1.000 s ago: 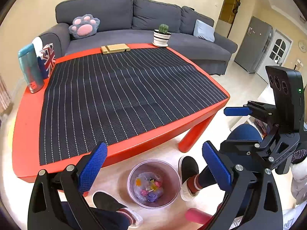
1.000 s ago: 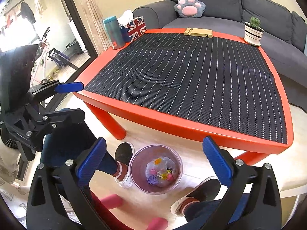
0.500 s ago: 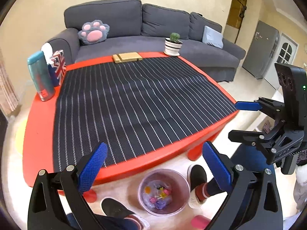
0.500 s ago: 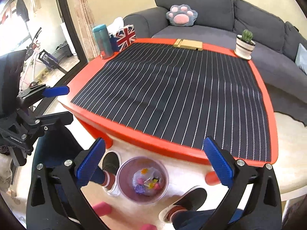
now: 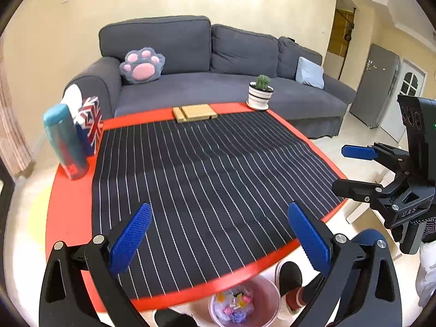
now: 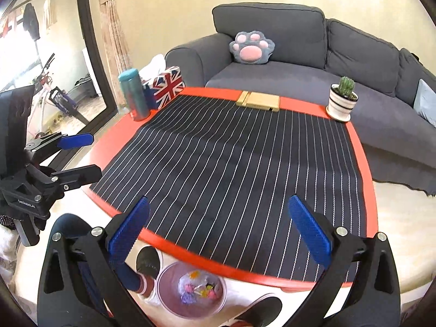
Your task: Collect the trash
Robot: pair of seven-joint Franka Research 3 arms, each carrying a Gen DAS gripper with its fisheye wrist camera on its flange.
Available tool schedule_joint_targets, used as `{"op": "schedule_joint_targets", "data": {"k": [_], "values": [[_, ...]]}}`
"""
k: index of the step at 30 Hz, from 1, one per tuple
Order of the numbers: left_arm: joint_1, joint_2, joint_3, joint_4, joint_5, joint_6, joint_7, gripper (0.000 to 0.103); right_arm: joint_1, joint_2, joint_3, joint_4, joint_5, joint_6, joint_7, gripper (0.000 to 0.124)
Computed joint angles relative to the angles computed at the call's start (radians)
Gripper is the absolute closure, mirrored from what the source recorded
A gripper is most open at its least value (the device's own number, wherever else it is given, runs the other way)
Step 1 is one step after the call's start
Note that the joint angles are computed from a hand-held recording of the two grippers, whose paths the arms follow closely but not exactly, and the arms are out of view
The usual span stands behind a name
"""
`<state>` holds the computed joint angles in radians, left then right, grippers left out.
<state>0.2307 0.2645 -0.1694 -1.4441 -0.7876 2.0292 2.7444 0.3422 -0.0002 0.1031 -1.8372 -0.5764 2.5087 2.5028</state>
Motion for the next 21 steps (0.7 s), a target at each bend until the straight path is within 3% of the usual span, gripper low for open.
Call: {"op": "schedule_joint_targets", "data": {"k": [4,9,13,21], "values": [[-0.013,0.055,-0.010,0.077,0.032,-0.005,-0.047,0.007,-0.005,0.019,-0.009,0.024,0.018,0.011,-0.020,0.024],[-0.029,0.068,-0.026,0.074,0.079,0.076,-0.078,0.006,-0.004,0.037,-0.021,0.044,0.035,0.021,-0.041,0.024],[-0.012,0.132,-0.045,0.171,0.090,-0.028,-0.135,0.006,-0.002,0.045,-0.030,0.054,0.039,0.030,-0.043,0.024],[0.009,0.177,-0.072,0.240,0.098,-0.086,-0.179,0.006,0.002,0.052,-0.036,0.068,0.042,0.029,-0.055,0.024]]}}
